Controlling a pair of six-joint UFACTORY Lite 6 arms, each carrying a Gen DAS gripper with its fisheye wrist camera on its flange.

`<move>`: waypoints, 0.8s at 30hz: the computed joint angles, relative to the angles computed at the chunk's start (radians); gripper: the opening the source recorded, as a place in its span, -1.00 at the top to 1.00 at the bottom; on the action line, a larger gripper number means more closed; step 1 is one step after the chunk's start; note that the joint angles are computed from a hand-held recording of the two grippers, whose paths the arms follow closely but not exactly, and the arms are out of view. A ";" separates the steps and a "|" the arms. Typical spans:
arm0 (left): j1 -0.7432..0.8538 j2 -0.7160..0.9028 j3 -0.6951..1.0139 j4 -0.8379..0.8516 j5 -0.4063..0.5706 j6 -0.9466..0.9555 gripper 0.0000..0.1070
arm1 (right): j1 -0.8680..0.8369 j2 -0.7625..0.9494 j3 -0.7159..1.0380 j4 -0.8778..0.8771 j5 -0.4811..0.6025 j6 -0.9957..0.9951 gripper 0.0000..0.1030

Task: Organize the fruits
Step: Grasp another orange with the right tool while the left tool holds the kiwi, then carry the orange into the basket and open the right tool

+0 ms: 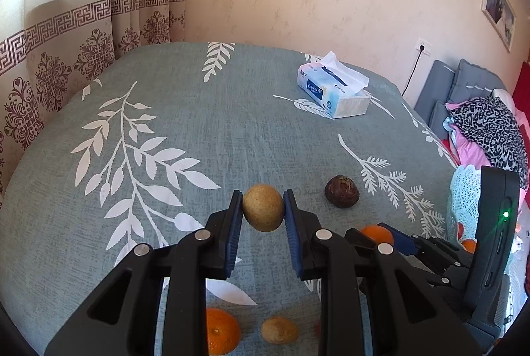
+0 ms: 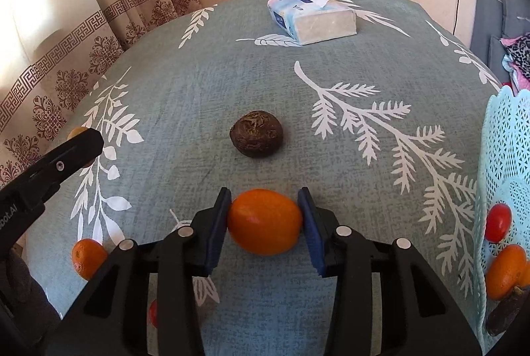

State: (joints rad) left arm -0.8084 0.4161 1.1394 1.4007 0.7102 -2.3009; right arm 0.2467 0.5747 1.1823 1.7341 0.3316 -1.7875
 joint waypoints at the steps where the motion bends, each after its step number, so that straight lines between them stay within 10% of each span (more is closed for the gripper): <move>1: 0.001 0.001 -0.001 0.002 -0.002 -0.002 0.53 | -0.003 -0.010 -0.011 0.006 0.001 -0.005 0.17; 24: -0.070 0.078 0.100 -0.034 0.022 0.077 0.53 | -0.387 -0.440 -0.407 0.130 0.147 -0.211 0.17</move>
